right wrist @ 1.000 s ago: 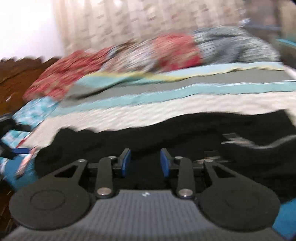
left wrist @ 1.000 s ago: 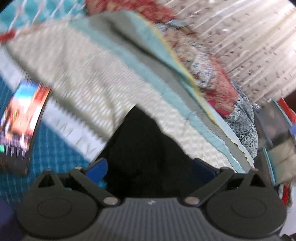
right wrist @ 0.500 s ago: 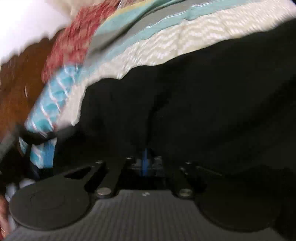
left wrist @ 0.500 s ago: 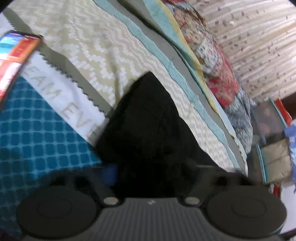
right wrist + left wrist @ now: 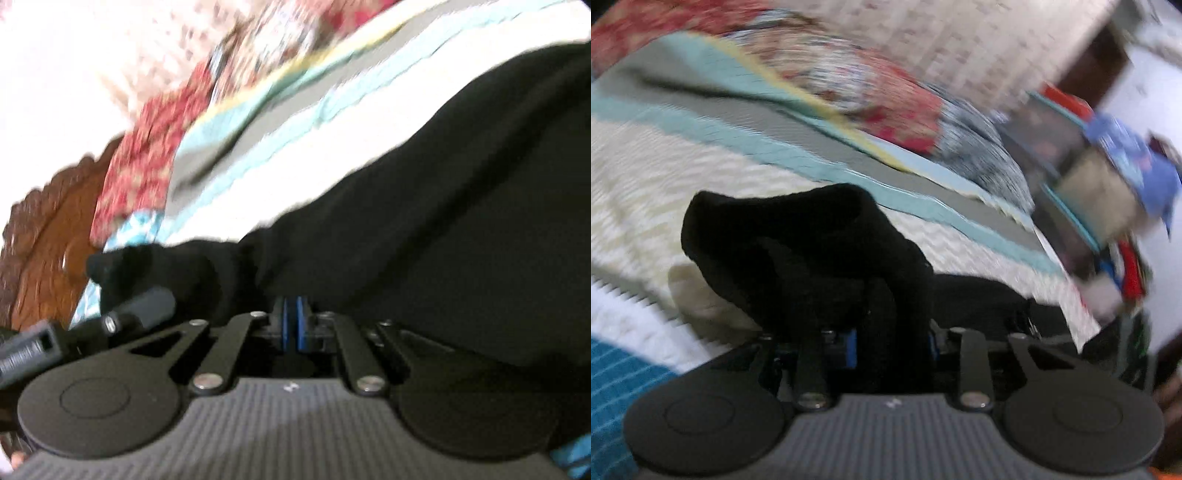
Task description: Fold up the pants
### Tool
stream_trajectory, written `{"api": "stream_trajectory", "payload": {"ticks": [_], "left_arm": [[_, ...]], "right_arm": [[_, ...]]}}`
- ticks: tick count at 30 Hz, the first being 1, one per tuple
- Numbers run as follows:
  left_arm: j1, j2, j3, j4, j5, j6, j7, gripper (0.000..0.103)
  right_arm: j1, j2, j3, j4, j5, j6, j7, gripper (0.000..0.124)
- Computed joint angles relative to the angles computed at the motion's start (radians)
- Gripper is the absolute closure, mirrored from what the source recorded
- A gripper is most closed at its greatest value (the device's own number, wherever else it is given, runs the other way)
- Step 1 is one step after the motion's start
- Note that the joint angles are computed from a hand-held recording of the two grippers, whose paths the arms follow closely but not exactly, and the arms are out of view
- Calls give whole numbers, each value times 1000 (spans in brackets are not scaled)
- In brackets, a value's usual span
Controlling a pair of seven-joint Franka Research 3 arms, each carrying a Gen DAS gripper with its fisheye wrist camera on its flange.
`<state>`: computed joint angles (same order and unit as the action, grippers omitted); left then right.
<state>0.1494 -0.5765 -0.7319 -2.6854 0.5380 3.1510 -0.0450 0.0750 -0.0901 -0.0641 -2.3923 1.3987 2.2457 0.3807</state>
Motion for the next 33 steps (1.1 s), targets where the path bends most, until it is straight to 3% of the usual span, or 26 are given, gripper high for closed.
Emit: {"api": "stream_trajectory", "payload": {"ticks": [4,7,9,12,16,19,21,24,25,26,28,31,33], "left_arm": [[110,189,-129,176,106,-22,84,72],[130,399,-204,333,230,-157,181,50],[115,484,-219,388,279,-219,185,35],[57,451,-170,364,249,-196,199,20],[-75,300,-10,242,155,-79,194,16],[-75,195,39,153,144,-9,59,11],[-84,154,71,108,102,19,11,11],[-104,124,110,62,34,9,-11,11],[-106,124,116,60,25,5,-8,11],[-102,122,114,57,20,7,-8,11],[-80,122,96,60,21,22,-2,11],[-23,151,38,95,31,37,18,11],[10,185,5,119,36,55,33,11]], "right_arm": [[-36,-7,-32,-14,72,26,-38,114],[-54,-14,-39,-28,119,63,-75,113],[-57,-15,-35,-34,140,97,-92,110],[-75,-17,-49,-46,150,91,-92,92],[-107,-21,-75,-57,159,18,-114,78],[-120,-2,-78,-31,133,-43,-102,55],[-116,16,-63,-14,100,-55,-81,52],[-92,57,-28,26,7,-35,-35,58],[-88,60,-23,32,-13,-35,-22,85],[-82,47,-16,24,-14,-13,-30,95],[-83,-13,-25,-18,50,7,-137,102],[-71,-143,-37,-123,192,102,-347,102],[-64,-175,-37,-168,201,168,-365,102]]}}
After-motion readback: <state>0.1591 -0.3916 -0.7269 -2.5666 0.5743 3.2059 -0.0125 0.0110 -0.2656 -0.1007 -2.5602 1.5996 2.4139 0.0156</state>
